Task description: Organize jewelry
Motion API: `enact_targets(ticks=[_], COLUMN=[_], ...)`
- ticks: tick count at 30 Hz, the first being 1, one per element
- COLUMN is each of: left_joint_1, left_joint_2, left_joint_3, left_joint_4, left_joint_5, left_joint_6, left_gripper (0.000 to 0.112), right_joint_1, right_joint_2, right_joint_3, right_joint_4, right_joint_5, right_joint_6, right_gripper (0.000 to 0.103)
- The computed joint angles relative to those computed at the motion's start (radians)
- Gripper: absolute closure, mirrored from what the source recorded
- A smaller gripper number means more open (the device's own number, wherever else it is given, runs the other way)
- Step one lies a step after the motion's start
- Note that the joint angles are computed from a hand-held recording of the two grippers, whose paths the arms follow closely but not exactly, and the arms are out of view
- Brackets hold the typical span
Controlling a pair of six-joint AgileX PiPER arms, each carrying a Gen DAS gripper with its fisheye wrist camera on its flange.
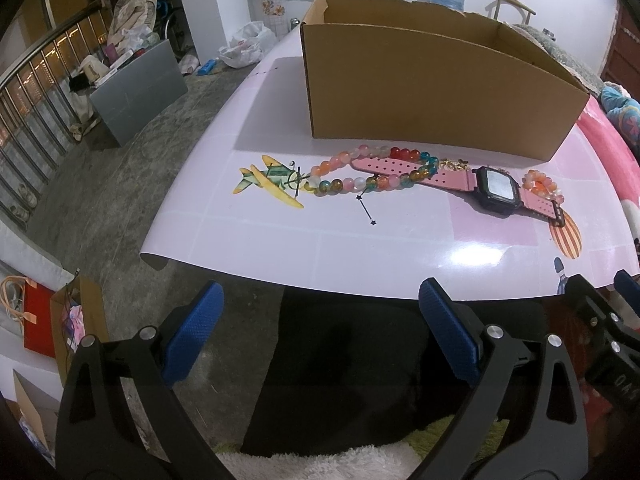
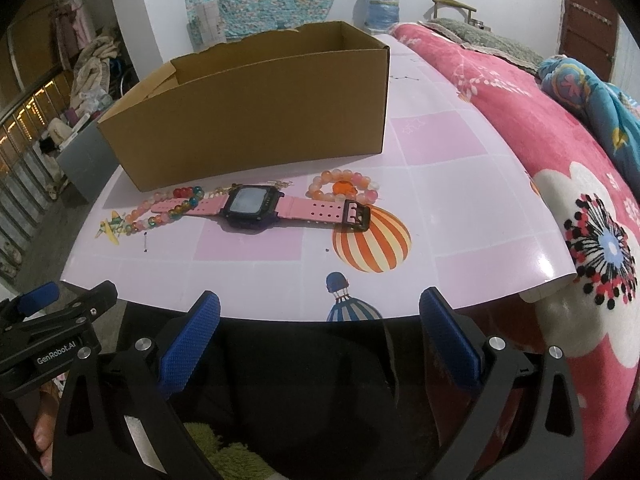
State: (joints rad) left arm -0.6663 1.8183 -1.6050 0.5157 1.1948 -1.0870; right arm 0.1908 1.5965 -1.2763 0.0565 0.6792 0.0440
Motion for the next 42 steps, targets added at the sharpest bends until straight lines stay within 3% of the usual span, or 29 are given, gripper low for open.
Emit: enact_targets(ticks=[12,18,22,33,37,40,42], left_joint_1=[0.024,0.074,0.132,0.226,0.250,0.293,0.305], left_joint_2=[-0.053,-0.117,-0.150,-0.176,-0.208,-0.225,-0.202], left_joint_3=[0.109,0.221,0.257,0.226,0.283,0.331,0.306], left_joint_4=[-0.019,-0.037,-0.124,-0.193,-0.182,-0.330,-0.398], left_joint_5=[-0.079,-0.252,-0.337,-0.372,-0.495,-0.638,-0.629], left_joint_6=[0.028,0.072,0.174,0.273,0.248,0.344,0.378], left_gripper=[0.018,0.018,0.018,0.018,0.018,0.018,0.018], right_joint_1=[0.009,0.031,0.028,0.055,0.056,0.052,0.042], right_joint_2=[-0.046,-0.066,-0.054,0.054,0.080,0.102,0.112], right_joint_3=[0.055,0.071,0.053,-0.097,-0.128,-0.153,-0.159], right_joint_4=[-0.108,-0.181,-0.097,0.099,0.162,0.192,0.224], right_joint_5=[-0.070,-0.115,-0.140,-0.133,-0.144,-0.132,-0.127], right_joint_6=[0.066,0.114,0.020,-0.161,-0.231,-0.259,-0.285], right_gripper=[0.006,0.006,0.006,0.006,0.006,0.006,0.006])
